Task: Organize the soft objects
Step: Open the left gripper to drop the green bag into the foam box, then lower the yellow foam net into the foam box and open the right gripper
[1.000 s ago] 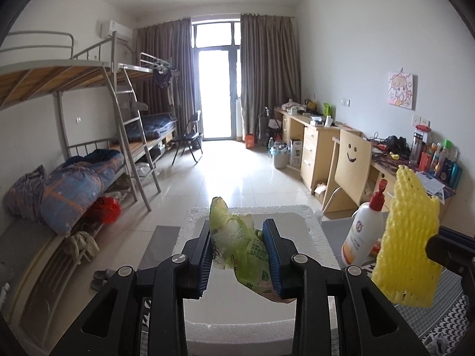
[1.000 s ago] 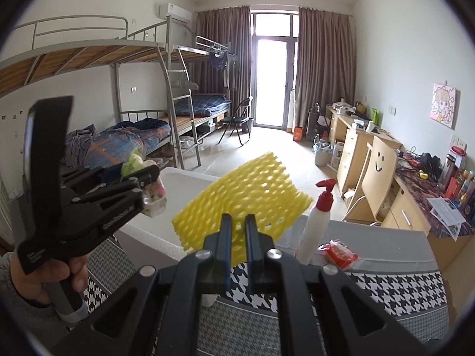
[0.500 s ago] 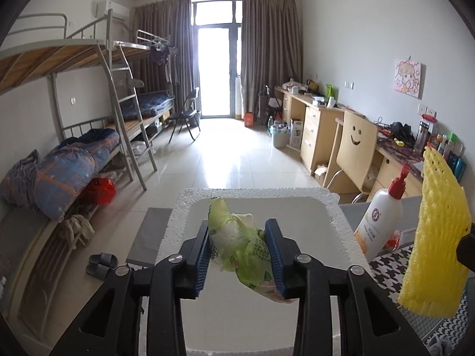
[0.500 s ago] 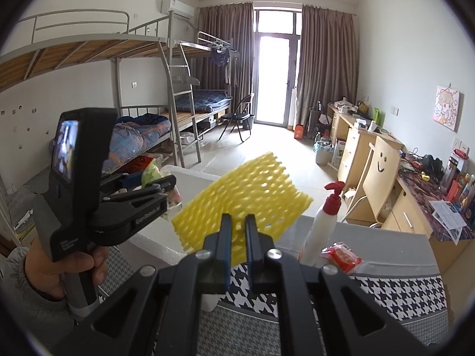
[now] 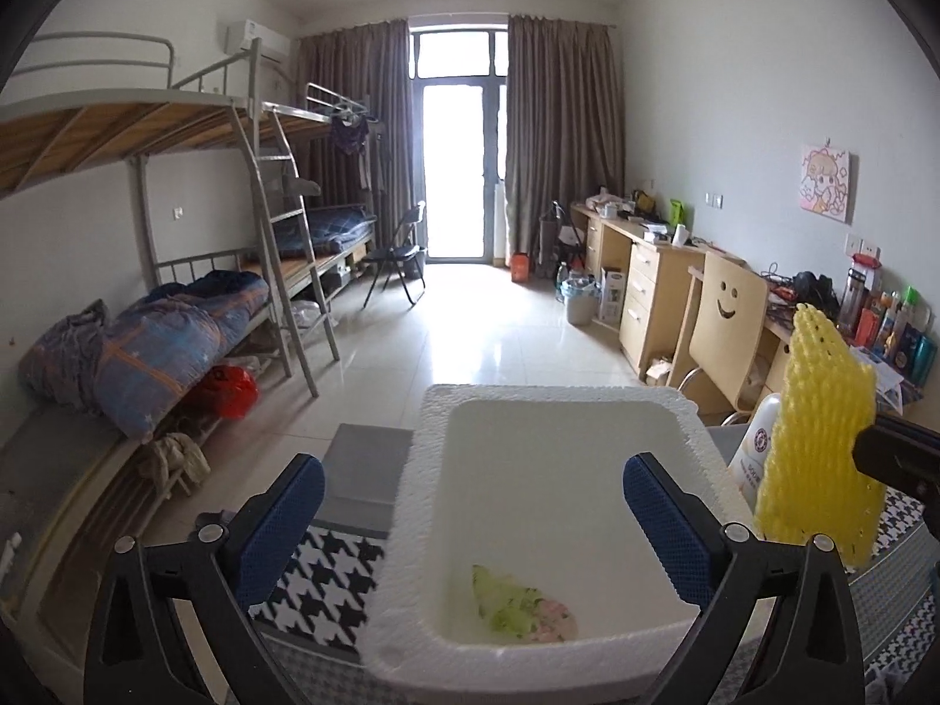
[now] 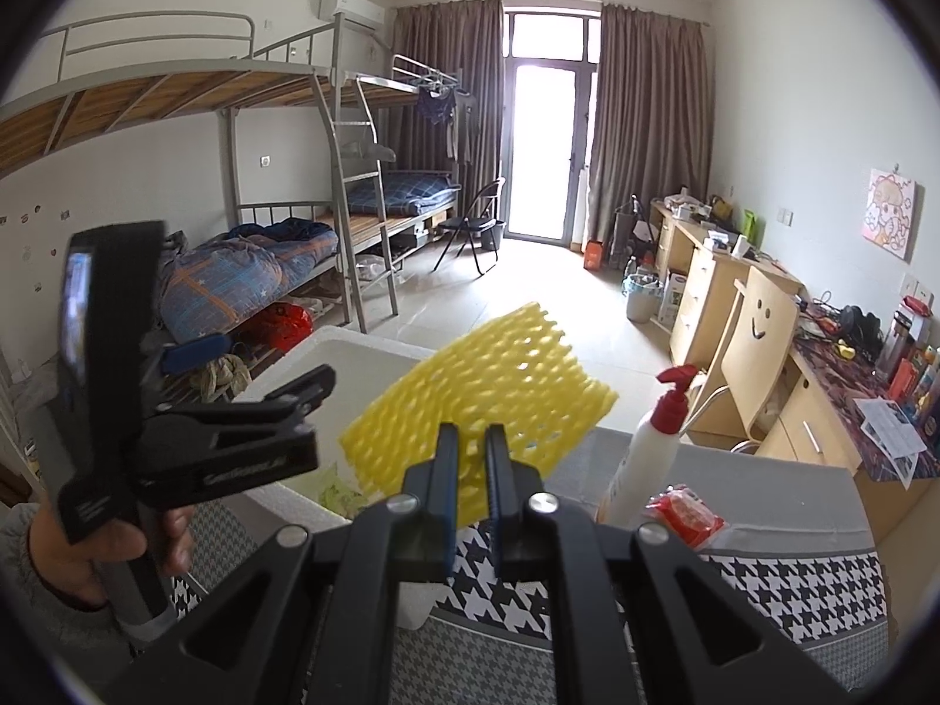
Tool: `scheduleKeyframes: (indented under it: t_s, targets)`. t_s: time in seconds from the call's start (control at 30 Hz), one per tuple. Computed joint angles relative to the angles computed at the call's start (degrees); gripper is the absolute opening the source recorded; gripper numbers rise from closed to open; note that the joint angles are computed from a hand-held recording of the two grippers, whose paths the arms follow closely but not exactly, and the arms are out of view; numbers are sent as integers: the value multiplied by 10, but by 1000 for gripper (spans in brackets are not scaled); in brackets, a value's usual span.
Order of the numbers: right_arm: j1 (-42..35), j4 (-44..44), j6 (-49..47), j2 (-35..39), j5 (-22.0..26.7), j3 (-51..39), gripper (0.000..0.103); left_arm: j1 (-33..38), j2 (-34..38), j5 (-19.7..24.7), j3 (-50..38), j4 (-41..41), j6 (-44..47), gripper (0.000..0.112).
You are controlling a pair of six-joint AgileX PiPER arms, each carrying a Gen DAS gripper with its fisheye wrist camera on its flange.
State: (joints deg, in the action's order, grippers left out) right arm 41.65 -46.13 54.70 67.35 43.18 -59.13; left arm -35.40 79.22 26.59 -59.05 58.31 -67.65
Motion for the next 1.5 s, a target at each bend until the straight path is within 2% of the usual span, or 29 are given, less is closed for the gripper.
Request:
scheduleKeyframes:
  t_s: [0.27,0.4,0.6,0.67,0.8,1.03,1.1,1.43,1.5]
  targets:
    - [-3,13,-17,31,-20,-17,11,-7,-106,20,120,126,-149,102]
    - [-17,30,-33,42,-40,-19,11,-48,-159,59,175,185,-219,102]
    - [-25,49,-52,60,-51,-31,11,-118,-201,131,213,227,-253,102]
    - [-21,47,-48,67,-50,-36,11,-128,-214,142,226,238,-268,102]
    - [-22,51,-53,76,-51,-42,11,-131,-242,140,247,241,-279,102]
    - [-27,69,-78,90,-55,-56,11,-157,-276,162,268,237,-293,102]
    - [-27,73,-83,95,-56,-59,11,-194,-289,197,280,232,-299,102]
    - [-40,106,-123,125,-66,-77,11,-299,-339,290,308,214,-313,102]
    - [-44,123,-137,134,-69,-82,17,-324,-344,316,311,213,-319,102]
